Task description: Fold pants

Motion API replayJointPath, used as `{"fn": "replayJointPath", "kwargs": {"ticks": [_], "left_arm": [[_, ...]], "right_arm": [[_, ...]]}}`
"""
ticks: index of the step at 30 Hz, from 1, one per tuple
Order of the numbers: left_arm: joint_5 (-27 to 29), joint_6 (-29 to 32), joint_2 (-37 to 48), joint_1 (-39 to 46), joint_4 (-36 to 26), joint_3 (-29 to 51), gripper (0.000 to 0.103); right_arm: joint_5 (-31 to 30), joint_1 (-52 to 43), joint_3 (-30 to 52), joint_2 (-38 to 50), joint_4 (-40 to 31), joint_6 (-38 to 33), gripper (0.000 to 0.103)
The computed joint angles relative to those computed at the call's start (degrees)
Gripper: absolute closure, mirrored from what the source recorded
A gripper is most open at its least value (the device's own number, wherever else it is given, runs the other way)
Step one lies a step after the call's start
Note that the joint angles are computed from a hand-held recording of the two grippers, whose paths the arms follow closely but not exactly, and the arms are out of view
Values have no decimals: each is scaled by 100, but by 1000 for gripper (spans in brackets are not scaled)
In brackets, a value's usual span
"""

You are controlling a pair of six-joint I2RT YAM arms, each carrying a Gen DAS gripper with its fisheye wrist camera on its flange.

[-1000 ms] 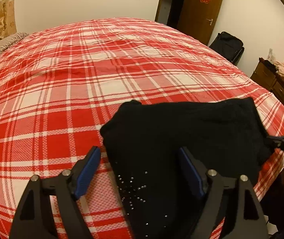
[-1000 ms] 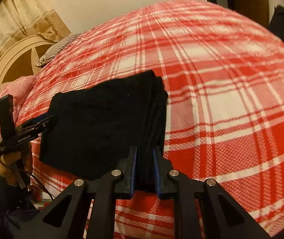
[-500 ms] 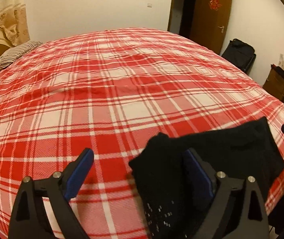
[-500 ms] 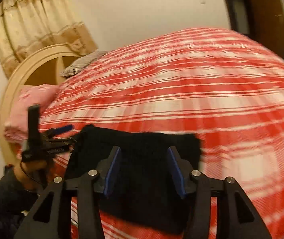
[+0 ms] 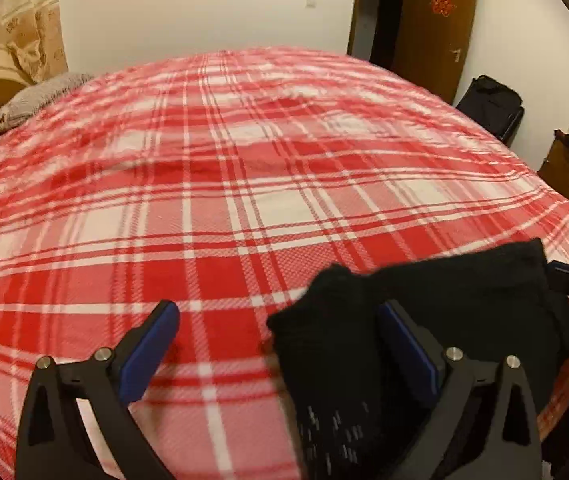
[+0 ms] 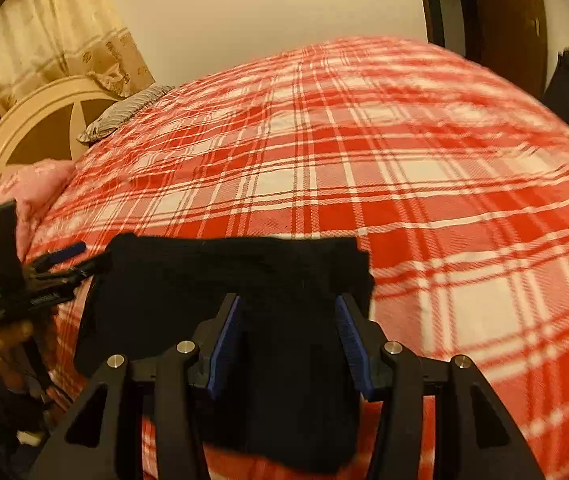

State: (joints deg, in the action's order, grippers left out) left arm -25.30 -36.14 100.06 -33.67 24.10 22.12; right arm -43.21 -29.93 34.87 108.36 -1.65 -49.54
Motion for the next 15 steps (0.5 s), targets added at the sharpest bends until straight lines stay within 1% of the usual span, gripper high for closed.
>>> {"fn": "replayJointPath", "kwargs": {"ticks": [1, 3, 4, 6, 9, 10, 12, 14, 15], "left_arm": [[-135, -70, -249, -151, -118, -123, 1], [-322, -215, -712, -461, -167, -425, 1], [-357, -257, -765, -554, -179, -463, 0], [-471, -427, -776, -876, -272, -497, 0], [-503, -486, -363, -1095, -249, -338, 0], [-451, -513, -130, -1106, -246, -235, 0], [-300, -492, 307, -1096, -108, -92, 0], [-340, -500, 589, -1154, 102, -72, 0], [-278, -504, 662, -1101, 359, -149, 0]], "right_arm": [[-94, -133, -3, -88, -350, -339, 52], [-172, -315, 8, -148, -884, -912, 52], [-182, -417, 8, -132, -1165, -1294, 52], [0, -479, -37, 9, -1297, -1768, 52], [360, -452, -195, 298, -740, -1765, 53], [410, -490, -94, 478, -745, -1824, 53], [378, -541, 96, 587, -1026, -1920, 53], [390, -546, 205, 641, -1164, -1920, 53], [393, -554, 190, 649, -1133, -1950, 53]]}}
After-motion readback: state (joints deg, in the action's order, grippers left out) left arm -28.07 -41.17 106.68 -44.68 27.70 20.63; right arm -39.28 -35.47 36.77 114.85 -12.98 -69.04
